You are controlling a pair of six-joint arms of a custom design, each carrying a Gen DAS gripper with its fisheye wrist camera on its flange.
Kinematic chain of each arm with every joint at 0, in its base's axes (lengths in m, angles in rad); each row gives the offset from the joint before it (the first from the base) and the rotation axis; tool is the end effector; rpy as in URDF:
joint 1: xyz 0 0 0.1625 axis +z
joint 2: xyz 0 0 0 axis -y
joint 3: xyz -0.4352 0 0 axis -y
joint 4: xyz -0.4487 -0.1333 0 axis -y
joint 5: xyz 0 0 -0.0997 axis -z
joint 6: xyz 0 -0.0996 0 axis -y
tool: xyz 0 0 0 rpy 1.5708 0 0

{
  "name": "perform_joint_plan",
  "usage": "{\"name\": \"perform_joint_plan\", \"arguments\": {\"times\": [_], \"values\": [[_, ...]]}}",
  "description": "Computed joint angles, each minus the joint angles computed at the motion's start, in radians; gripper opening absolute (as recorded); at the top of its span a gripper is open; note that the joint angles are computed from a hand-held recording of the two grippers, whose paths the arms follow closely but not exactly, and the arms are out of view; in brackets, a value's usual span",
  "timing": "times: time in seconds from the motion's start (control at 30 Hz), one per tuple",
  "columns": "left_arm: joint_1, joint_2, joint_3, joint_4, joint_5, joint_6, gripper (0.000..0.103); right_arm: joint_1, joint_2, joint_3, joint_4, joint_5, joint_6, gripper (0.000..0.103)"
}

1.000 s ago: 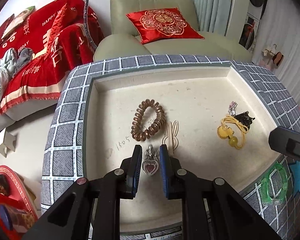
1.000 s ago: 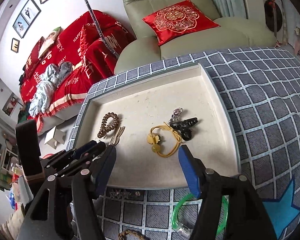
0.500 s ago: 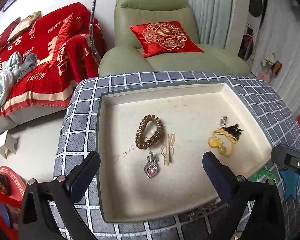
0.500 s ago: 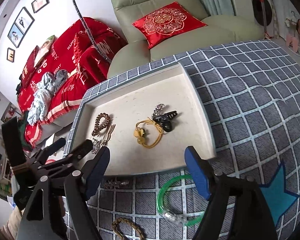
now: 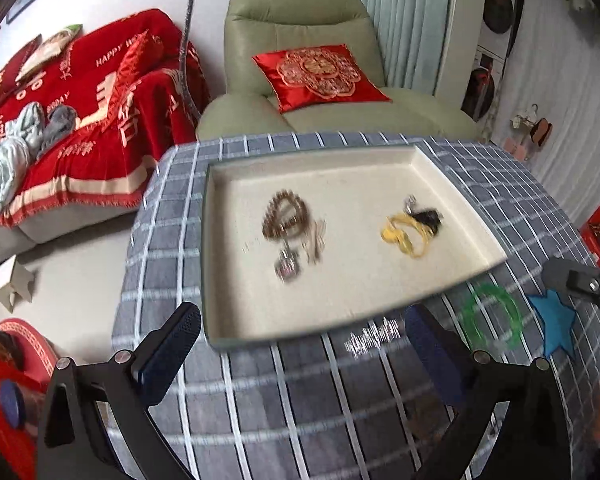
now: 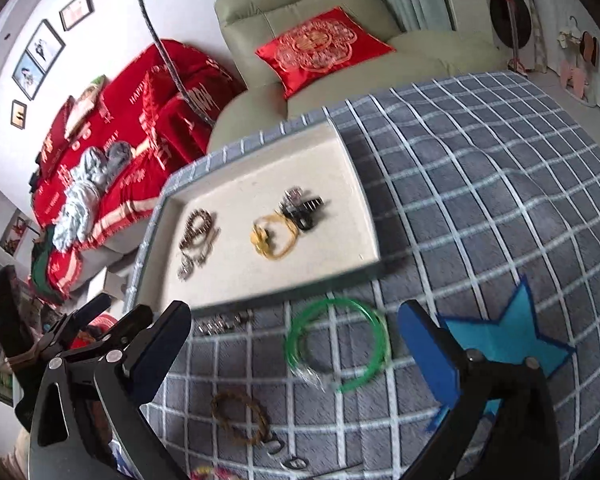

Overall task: Organize jewelry
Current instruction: 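Move both tools back over the silver star clip and green bangle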

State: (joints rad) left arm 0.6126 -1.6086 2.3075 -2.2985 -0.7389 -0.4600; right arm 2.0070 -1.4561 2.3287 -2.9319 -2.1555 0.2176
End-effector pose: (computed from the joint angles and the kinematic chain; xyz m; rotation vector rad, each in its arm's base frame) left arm -0.2317 -0.4158 0.2445 0.5841 2.3590 -0.7256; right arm 0.2676 -0.3886 0.2246 0.0901 -2.6164 0.8685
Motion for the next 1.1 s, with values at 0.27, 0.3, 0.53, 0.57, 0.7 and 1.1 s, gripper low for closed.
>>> {"name": "perform_joint_plan", "arguments": {"times": [0.27,0.3,0.53,0.57,0.7,1.1], "values": [[-0.042,-0.014,0.046,0.083,-0.049,-0.052,0.103,-0.019,-0.049,0.055,0.059,-0.021,0.034,0.103],[-0.042,-0.010,0.049,0.080,-0.053,-0.052,0.103,-0.023,-0.055,0.061,0.065,-0.021,0.037,0.103],[0.016,0.031,0.048,-0.057,-0.171,0.055,0.103,-0.043,-0.091,0.093,0.084,-0.016,0.045,0.103],[0.033,0.040,0.040,-0.072,-0.209,0.076,0.103,-0.048,-0.097,0.097,0.082,-0.013,0.045,0.103],[0.058,0.070,0.026,-0.099,-0.260,0.114,0.103,-0.062,-0.110,0.106,0.075,0.000,0.046,0.103],[0.082,0.132,0.010,-0.179,-0.306,0.167,0.103,-0.094,-0.124,0.124,0.050,0.035,0.033,0.103]]}}
